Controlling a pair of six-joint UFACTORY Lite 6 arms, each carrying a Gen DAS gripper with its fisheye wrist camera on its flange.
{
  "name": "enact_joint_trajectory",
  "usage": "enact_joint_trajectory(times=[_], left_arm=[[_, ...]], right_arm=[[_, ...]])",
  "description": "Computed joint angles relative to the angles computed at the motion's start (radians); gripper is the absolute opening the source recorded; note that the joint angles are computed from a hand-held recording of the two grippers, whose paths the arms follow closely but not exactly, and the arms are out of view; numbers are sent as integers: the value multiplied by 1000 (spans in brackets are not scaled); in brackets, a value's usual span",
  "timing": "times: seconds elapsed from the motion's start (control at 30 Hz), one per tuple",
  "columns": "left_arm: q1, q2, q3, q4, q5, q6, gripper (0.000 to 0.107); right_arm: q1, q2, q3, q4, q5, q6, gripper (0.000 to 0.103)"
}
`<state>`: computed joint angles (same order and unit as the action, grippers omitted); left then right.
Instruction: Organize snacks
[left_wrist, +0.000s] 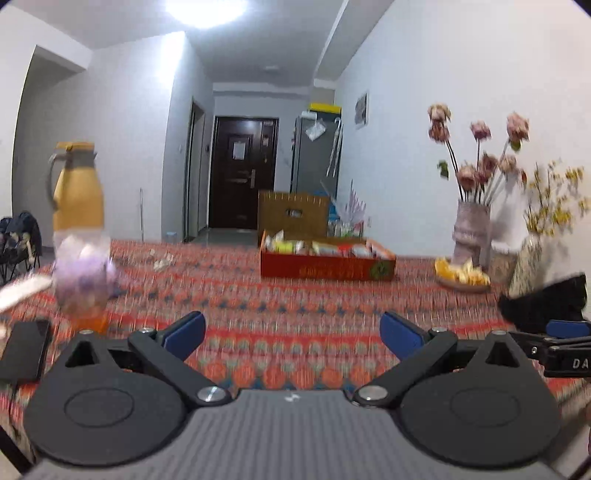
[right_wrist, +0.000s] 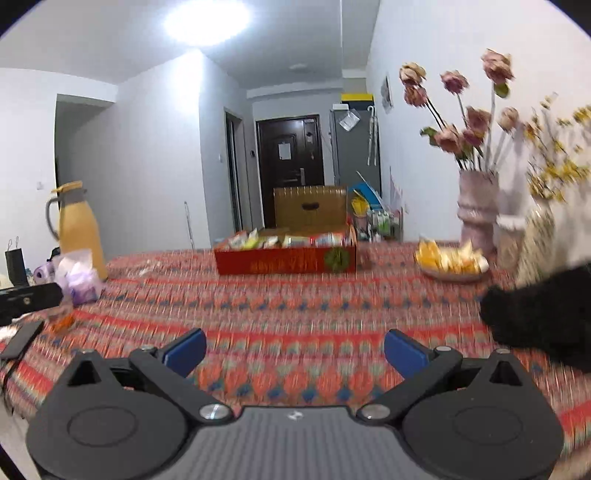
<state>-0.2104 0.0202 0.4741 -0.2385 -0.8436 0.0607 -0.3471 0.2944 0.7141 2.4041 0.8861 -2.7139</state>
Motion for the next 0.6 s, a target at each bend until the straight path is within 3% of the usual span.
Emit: enact_joint_trajectory(times=[0.2,0.47,0.6], left_arm=[[-152,-46,-249,-206,-142,66,103],[-143,-75,-319,-119,-154,9,103],[-158,-86,-328,-120,-163,3,103]], right_arm=[[-19,-85,-307,31,113,-157,103],[-102,-159,-493,-10,233,-217,103],[-89,-172,-468,-7,212,-191,103]])
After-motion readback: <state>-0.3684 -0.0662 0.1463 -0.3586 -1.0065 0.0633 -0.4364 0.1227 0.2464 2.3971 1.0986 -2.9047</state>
